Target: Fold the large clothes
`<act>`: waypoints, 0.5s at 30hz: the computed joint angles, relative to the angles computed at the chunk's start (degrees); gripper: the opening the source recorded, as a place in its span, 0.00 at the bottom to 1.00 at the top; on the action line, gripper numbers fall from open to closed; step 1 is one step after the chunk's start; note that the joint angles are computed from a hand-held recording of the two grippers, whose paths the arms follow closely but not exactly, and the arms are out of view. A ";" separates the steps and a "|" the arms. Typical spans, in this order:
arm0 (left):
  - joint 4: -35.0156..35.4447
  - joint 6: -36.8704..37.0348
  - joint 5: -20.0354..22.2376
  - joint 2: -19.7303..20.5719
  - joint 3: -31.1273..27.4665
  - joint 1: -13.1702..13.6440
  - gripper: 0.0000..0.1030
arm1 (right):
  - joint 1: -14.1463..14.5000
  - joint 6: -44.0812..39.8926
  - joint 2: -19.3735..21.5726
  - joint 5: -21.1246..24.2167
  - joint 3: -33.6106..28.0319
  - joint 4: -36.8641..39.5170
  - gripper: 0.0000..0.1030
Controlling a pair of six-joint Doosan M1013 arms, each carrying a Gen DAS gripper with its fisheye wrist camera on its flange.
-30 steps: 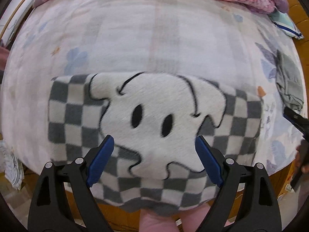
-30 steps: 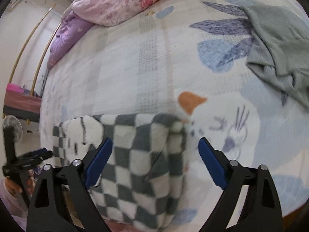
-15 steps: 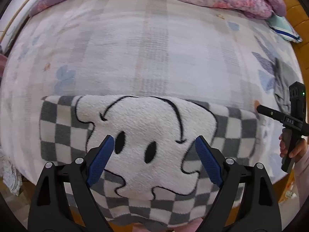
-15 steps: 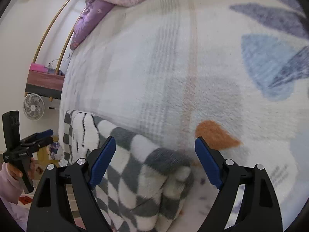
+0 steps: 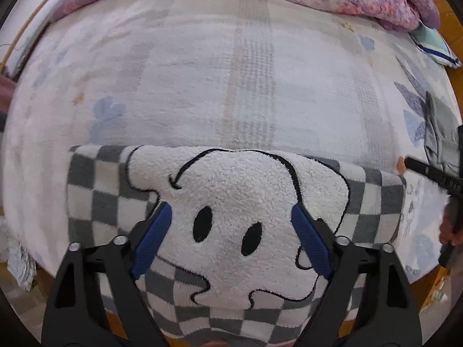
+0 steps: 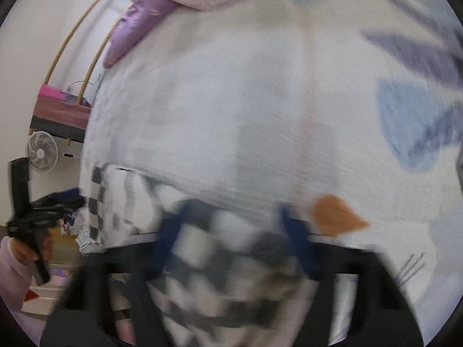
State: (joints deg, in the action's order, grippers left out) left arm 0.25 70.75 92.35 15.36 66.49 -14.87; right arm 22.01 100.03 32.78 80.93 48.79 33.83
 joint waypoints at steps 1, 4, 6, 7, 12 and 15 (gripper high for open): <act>-1.14 0.85 -0.41 0.29 0.23 0.38 0.56 | 1.05 0.21 1.08 1.25 -2.60 -0.52 0.12; -3.14 -0.25 -2.32 1.83 2.42 1.42 0.46 | 4.62 -1.32 6.60 7.95 -11.58 1.96 0.08; -5.32 -2.05 -4.51 1.77 4.37 2.26 0.46 | 6.72 0.93 9.98 12.00 -15.67 3.11 0.06; -6.01 -2.48 -5.25 1.42 4.87 2.55 0.46 | 7.89 3.26 11.51 15.05 -17.49 1.86 0.06; -6.72 1.27 -1.63 -3.63 10.42 1.68 0.46 | 10.38 11.64 4.61 12.27 -5.38 -0.10 0.06; -4.49 4.43 -0.61 -8.29 16.42 -0.60 0.47 | 11.33 14.14 -0.67 14.29 4.00 0.85 0.04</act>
